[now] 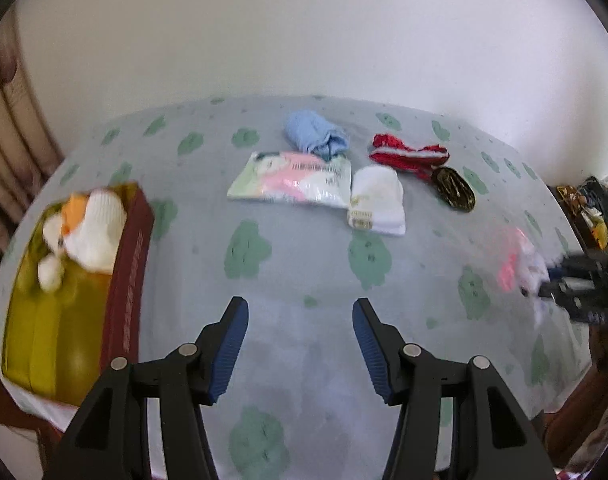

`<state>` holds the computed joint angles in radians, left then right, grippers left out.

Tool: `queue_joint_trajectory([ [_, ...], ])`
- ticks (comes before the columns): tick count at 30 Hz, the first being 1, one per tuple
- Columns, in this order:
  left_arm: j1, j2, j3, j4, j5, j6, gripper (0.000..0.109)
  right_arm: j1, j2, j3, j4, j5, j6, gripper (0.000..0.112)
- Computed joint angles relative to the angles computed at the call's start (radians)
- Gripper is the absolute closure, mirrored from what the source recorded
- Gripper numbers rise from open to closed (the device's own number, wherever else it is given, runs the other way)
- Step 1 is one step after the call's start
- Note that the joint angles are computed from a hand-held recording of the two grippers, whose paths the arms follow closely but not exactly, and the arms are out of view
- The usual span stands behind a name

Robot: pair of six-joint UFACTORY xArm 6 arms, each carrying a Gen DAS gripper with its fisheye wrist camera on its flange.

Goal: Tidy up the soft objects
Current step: 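Grasp the wipes packet with the left gripper while the right gripper holds the pouch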

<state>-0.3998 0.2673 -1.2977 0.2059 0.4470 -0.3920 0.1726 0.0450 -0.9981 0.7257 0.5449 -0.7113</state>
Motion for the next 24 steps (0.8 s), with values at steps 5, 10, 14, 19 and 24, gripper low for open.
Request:
queue_joint_trajectory([
  [5, 0.005, 0.120, -0.186, -0.382, 0.082, 0.389, 0.053, -0.014, -0.029, 0.107, 0.082, -0.096, 0.021, 0.091],
  [10, 0.008, 0.256, -0.400, -0.468, 0.216, 0.468, 0.053, -0.002, -0.031, 0.144, 0.139, -0.133, -0.008, 0.091],
  [14, 0.034, 0.362, -0.563, -0.479, 0.306, 0.411, 0.053, 0.008, -0.031, 0.149, 0.152, -0.149, -0.026, 0.091],
  [19, 0.104, 0.483, -0.696, -0.750, 0.367, 0.286, 0.053, 0.002, -0.012, 0.136, 0.236, -0.129, -0.092, 0.090],
  [24, 0.150, 0.680, -0.947, -0.803, 0.442, 0.093, 0.052, -0.016, -0.017, 0.137, 0.311, -0.093, -0.139, 0.089],
])
